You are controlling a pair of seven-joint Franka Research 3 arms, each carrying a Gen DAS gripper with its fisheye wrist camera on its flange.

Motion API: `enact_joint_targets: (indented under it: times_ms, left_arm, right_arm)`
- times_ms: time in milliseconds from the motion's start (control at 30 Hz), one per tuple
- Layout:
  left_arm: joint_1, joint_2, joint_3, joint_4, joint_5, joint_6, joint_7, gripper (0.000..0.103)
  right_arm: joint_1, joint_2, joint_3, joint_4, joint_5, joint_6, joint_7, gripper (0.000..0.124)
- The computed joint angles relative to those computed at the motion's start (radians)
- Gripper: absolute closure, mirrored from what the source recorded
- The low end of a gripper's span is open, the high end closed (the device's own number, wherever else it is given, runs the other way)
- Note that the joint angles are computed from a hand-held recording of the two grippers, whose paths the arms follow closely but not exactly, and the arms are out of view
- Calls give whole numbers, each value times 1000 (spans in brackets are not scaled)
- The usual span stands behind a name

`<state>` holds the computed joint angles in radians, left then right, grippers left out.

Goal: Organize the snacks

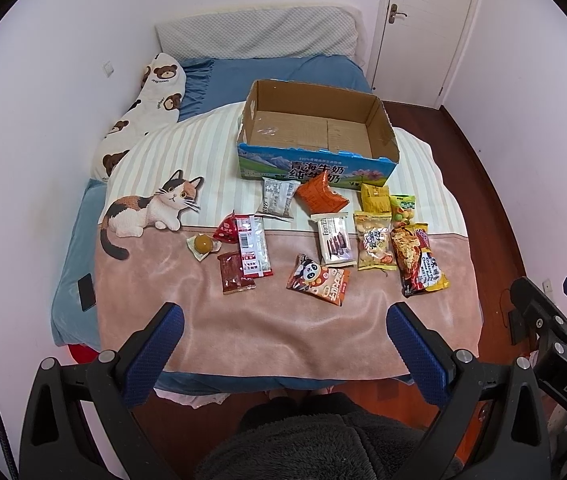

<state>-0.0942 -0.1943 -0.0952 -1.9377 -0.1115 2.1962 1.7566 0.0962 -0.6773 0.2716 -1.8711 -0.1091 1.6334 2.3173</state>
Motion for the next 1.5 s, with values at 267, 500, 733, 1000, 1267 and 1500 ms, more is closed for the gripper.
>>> enact_joint_targets:
  times_ms: [267, 500, 733, 1000, 1267, 1500]
  left_arm:
    - [-1, -5, 1, -6, -2, 1, 0, 0]
    - [-1, -6, 1, -12, 1, 3, -6, 0]
    - [26, 163, -13, 100, 31, -52, -106, 0]
    - [53, 477, -51, 303, 3, -231, -296, 0]
    - [64, 802, -110, 544, -113, -372, -491, 2]
    - [36, 962, -131, 657, -129, -327, -658, 7]
  right_arm:
    - [2, -2, -1, -4, 1, 3, 2, 21]
    - [2, -4, -2, -8, 3, 5, 3, 21]
    - [-3, -3, -44, -97, 29, 56, 6, 21]
    - [-18, 12, -173, -354, 141, 198, -64, 21]
    - [-67, 128, -249, -499, 186, 319, -218, 21]
    - [-100, 284, -289, -523, 209, 401, -326, 21]
